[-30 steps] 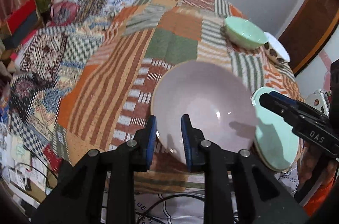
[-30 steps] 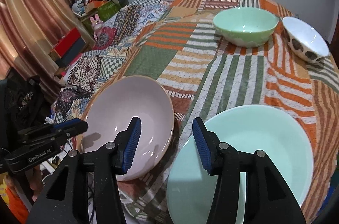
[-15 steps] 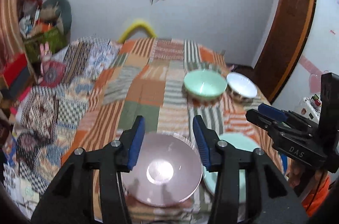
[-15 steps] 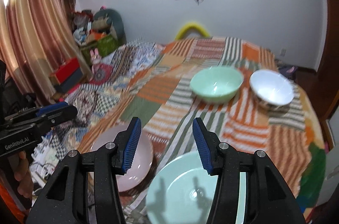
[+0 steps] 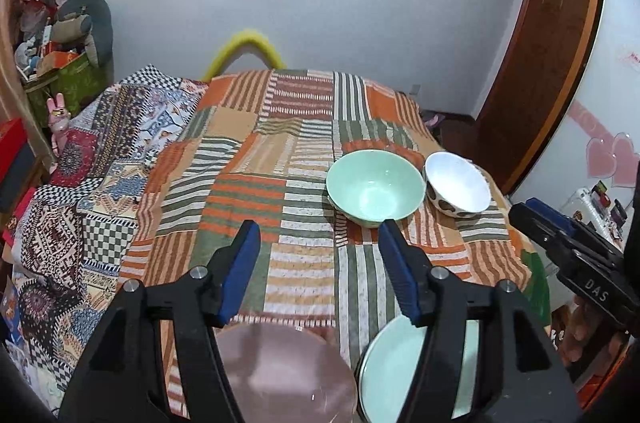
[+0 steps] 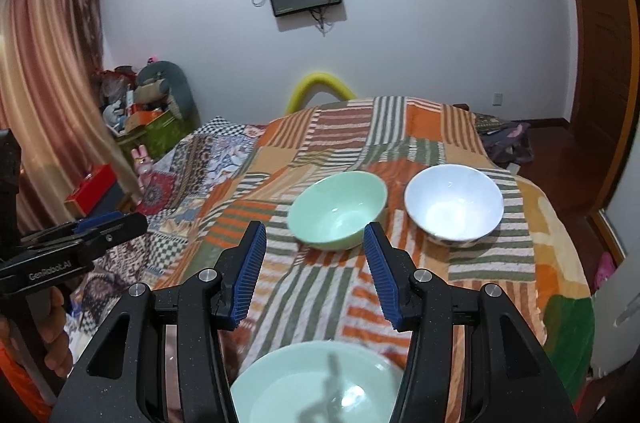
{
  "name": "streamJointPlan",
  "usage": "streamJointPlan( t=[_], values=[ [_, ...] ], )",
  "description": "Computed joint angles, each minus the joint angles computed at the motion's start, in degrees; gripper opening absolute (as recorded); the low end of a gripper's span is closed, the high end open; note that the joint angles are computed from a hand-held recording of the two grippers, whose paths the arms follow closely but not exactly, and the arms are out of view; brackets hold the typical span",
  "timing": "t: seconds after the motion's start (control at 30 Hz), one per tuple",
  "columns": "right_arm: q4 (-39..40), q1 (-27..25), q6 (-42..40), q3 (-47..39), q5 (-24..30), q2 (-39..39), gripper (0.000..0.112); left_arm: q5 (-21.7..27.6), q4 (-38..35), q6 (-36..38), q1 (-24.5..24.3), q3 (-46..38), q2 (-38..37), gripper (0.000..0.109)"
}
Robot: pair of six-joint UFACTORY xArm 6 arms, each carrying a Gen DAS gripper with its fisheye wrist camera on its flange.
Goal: Organize plates and bowls
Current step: 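Move both tools to the mint green bowl and grip its rim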
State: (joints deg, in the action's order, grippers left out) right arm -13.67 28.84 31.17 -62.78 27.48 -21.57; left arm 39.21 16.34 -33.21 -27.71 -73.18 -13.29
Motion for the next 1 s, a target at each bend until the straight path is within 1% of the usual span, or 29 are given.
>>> streamJointPlan(
  t=[0.17,0.27,0.4,0.5,0.57,0.63,0.8,0.9,0.97,1.0],
  values=[
    [2.72,-1.78,-2.42,-1.55,0.07,3.51,0.047,0.10,-4.84,5.30,1.23,-6.47,8.24,0.061],
    [6.89,-3.02,-5.73,-2.67,0.14,5.96,0.047,1.22,-6.66,7.42,1.84,-10.65,13.47,0.061],
    [12.58,-4.69,-9.16,-4.84,0.66,10.64,0.047,2.61,-14.76,12.58,3.36,-15.92,20.14,0.061],
    [15.45,-5.75,-10.63,-6.65,1.02,13.97,0.047,2.90,-15.26,13.88,3.86,-19.05,24.28,0.061],
    [16.02,-6.21,-11.17,-7.78,1.43,15.53,0.047,3.68,-15.43,14.68,4.09,-21.70,27.23,0.061],
    [17.90,-6.70,-12.80,-9.59,2.00,17.73,0.047,4.23,-17.12,16.06,4.51,-24.23,30.04,0.061],
    [20.39,-7.04,-15.59,-11.51,2.82,20.21,0.047,4.21,-20.83,17.77,5.28,-29.11,35.27,0.061],
    [20.07,-6.96,-16.24,-11.89,2.59,21.06,0.046,4.47,-20.43,17.66,5.51,-32.39,38.23,0.057],
    [20.11,-6.98,-17.13,-12.59,2.50,21.91,0.041,5.47,-20.73,18.01,5.59,-34.95,40.17,0.048],
    [20.69,-6.93,-18.03,-12.81,2.98,22.05,0.036,6.19,-21.27,18.33,5.69,-36.47,41.29,0.047]
  ],
)
